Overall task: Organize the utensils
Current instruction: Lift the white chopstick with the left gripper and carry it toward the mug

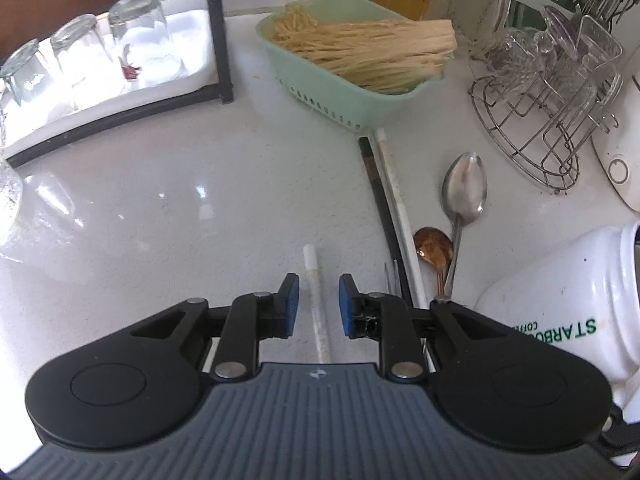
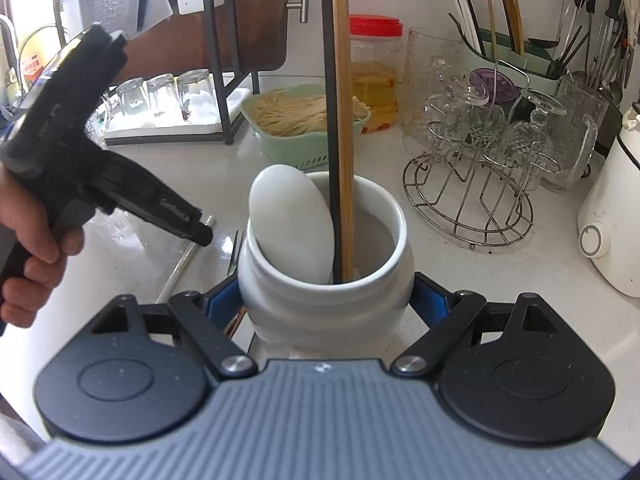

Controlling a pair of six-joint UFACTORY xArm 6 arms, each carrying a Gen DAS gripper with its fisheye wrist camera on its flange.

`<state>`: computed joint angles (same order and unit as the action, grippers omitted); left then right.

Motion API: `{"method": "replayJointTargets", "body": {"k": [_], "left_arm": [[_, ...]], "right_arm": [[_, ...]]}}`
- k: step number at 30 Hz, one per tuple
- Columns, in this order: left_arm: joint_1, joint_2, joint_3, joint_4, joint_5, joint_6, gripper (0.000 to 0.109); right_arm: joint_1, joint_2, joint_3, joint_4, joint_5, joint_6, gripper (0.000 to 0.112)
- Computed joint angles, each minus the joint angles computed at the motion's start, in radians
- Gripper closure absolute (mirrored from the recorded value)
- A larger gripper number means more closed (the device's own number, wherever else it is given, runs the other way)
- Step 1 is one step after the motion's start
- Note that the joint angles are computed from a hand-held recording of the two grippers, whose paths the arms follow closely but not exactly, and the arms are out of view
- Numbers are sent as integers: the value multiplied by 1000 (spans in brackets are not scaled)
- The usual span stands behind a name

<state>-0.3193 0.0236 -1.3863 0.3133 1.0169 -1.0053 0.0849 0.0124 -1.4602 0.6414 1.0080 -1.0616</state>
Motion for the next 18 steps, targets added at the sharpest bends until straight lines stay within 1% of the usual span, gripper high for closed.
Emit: {"method": "replayJointTargets", "body": {"k": [2, 3, 6, 7, 8, 11, 14, 18], "left_arm": [[-2, 15, -14, 14, -1, 7, 84], [-6, 27, -29, 26, 13, 15, 84], [-26, 75, -102, 54, 86, 40, 86], [-27, 78, -103, 52, 81, 53, 97], [-25, 74, -96, 32, 62, 71, 100], [-35, 77, -101, 42, 67, 84, 101], [-27, 59, -80, 7, 45, 78, 101], [-35, 17, -62, 39, 35, 30, 101]], "right_arm": [[0, 3, -4, 0, 3, -2, 22], [1, 4, -6, -1, 3, -4, 22], [2, 7, -9, -1, 4, -7, 22], [2, 8, -9, -1, 4, -7, 22], [3, 9, -10, -1, 4, -6, 22], [2, 8, -10, -2, 4, -6, 22], [3, 10, -13, -4, 5, -3, 22], [6, 12, -16, -10, 4, 2, 22]]}}
